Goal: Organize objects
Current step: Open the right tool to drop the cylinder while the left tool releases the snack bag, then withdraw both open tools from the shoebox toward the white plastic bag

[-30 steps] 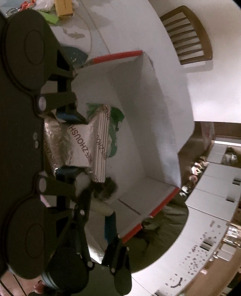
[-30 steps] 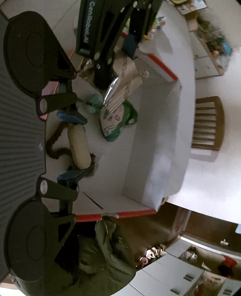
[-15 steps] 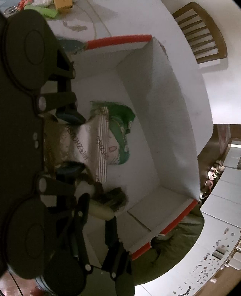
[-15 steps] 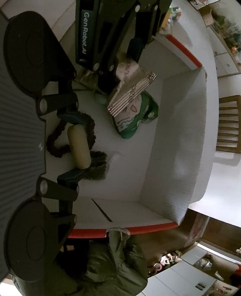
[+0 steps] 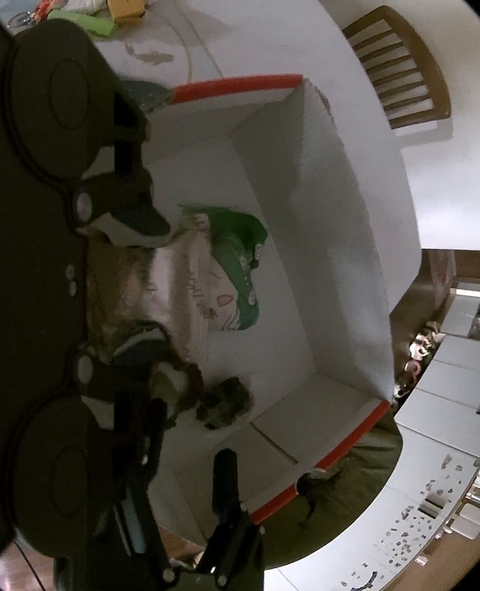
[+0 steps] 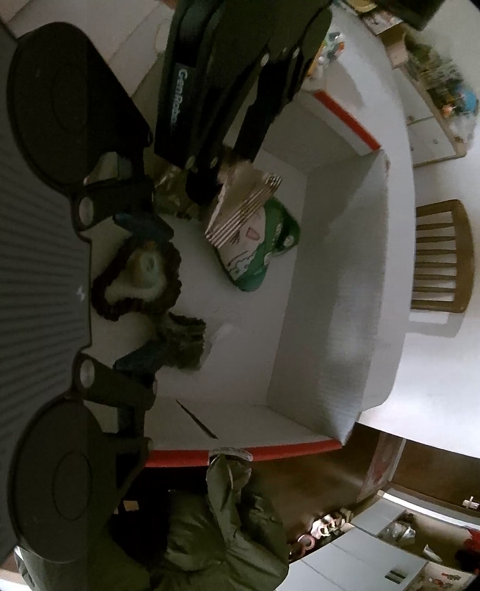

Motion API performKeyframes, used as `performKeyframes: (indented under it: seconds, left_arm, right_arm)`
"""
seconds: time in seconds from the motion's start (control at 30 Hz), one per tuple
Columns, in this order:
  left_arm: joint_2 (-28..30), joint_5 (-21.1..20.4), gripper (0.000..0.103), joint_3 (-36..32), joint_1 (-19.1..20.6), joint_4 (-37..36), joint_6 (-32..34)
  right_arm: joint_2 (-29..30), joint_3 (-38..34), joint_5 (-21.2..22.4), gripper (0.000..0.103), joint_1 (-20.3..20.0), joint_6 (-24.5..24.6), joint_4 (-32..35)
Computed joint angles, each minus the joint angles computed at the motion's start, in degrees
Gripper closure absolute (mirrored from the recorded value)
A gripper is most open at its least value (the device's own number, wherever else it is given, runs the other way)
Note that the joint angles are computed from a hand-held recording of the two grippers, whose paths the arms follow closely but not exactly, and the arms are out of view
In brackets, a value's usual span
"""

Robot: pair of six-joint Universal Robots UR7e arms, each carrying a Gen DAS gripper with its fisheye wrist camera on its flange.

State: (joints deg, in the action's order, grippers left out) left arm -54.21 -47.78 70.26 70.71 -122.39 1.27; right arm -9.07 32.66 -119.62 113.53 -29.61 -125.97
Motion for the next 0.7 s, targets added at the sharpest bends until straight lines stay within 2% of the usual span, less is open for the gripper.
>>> performKeyframes:
  seconds: [0.17,0.4,0.7]
  left_arm:
    - [-2.05,-1.45,0.037,2.64,-0.55,-3.57,0.92]
    - [-6.16,-3.34,0.031,7.44,-1.64,-9.94,1.47]
    - [-12.72,-4.41,0.029,14.17,-3.54,-17.74,3.15]
  right_arm:
    - [-2.59,4.76,1.2,0.039,0.47,-0.47,-3.96]
    - [-6.77,12.34,2.9,0.039,1.4,-2.1,-10.76]
    - [-11.77,21.22,6.01,0.036,2.61,-0.65,-17.08]
